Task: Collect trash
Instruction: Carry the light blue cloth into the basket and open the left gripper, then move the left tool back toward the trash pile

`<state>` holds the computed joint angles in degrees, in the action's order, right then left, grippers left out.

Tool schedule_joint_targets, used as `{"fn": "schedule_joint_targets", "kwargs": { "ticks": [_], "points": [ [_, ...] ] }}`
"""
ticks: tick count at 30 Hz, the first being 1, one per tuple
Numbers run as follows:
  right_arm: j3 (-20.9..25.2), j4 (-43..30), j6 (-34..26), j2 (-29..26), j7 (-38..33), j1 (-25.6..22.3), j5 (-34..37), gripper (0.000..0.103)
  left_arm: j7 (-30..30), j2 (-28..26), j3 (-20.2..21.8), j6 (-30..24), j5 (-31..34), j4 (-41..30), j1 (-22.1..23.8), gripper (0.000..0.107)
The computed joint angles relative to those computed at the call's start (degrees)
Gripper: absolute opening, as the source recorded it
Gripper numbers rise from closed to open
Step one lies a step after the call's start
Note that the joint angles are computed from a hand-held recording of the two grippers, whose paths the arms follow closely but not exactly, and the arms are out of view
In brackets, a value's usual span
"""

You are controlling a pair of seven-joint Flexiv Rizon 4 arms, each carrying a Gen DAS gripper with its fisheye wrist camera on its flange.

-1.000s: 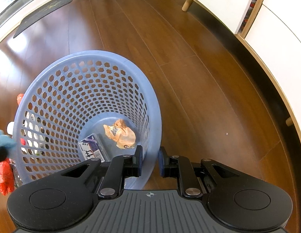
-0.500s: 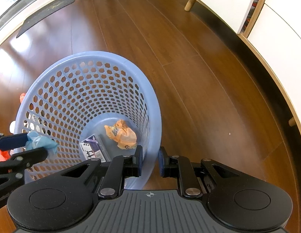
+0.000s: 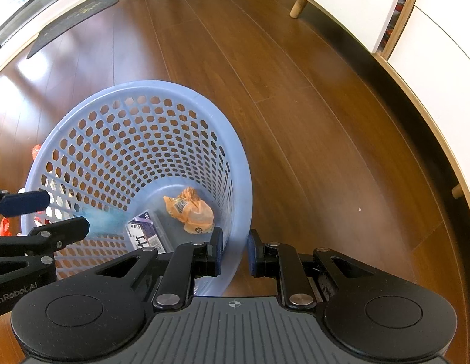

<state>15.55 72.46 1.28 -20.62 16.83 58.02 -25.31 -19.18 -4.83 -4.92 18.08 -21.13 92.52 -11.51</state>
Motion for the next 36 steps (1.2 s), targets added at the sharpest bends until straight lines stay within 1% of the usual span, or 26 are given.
{"fn": "schedule_joint_targets", "kwargs": {
  "ticks": [1, 9, 15, 19, 21, 23, 26, 27, 32, 36],
  "points": [
    [0.02, 0.13, 0.16, 0.07, -0.03, -0.02, -0.03, 0.013, 0.1, 0.02, 0.01, 0.13, -0.13, 0.01, 0.01, 0.051],
    [0.04, 0.17, 0.37, 0.07, -0.33, -0.11, 0.01, 0.013, 0.36, -0.54, 0.16, 0.96, -1.33, -0.72, 0.54, 0.051],
    [-0.11, -0.64, -0.25, -0.35, -0.92, 0.11, -0.13, 0.013, -2.25, -3.14, 0.57, 0.28, -2.67, -4.86, 2.5, 0.051],
    [-0.12, -0.37, 0.07, -0.17, -0.75, 0.13, -0.07, 0.013, -2.74, -5.36, 0.85, 0.35, -4.08, -8.31, 4.56, 0.051],
    [-0.08, -0.11, 0.31, 0.0, -0.68, 0.05, -0.06, 0.013, -3.11, -6.86, 1.0, 1.56, -4.54, -10.17, 5.66, 0.053],
    [-0.06, -0.07, 0.36, 0.04, -0.63, 0.03, -0.1, 0.013, -3.81, -8.54, 1.05, 2.79, -4.77, -11.97, 6.66, 0.059],
    [0.0, 0.47, 0.77, 0.35, -0.6, -0.23, -0.02, 0.013, -4.82, -11.3, 1.21, 7.06, -4.66, -14.19, 8.14, 0.064],
    [0.05, 0.58, 0.87, 0.41, -0.69, -0.32, 0.01, 0.013, -5.53, -12.49, 1.26, 7.57, -4.31, -15.4, 8.69, 0.066],
    [0.15, 0.61, 1.01, 0.46, -0.65, -0.43, 0.08, 0.013, -11.0, -18.17, 2.03, 8.98, -0.94, -20.79, 10.99, 0.066],
    [0.2, 0.78, 1.11, 0.57, -0.82, -0.51, 0.11, 0.013, -13.71, -21.11, 2.79, 10.59, 2.03, -22.45, 12.56, 0.066]
  ]
}}
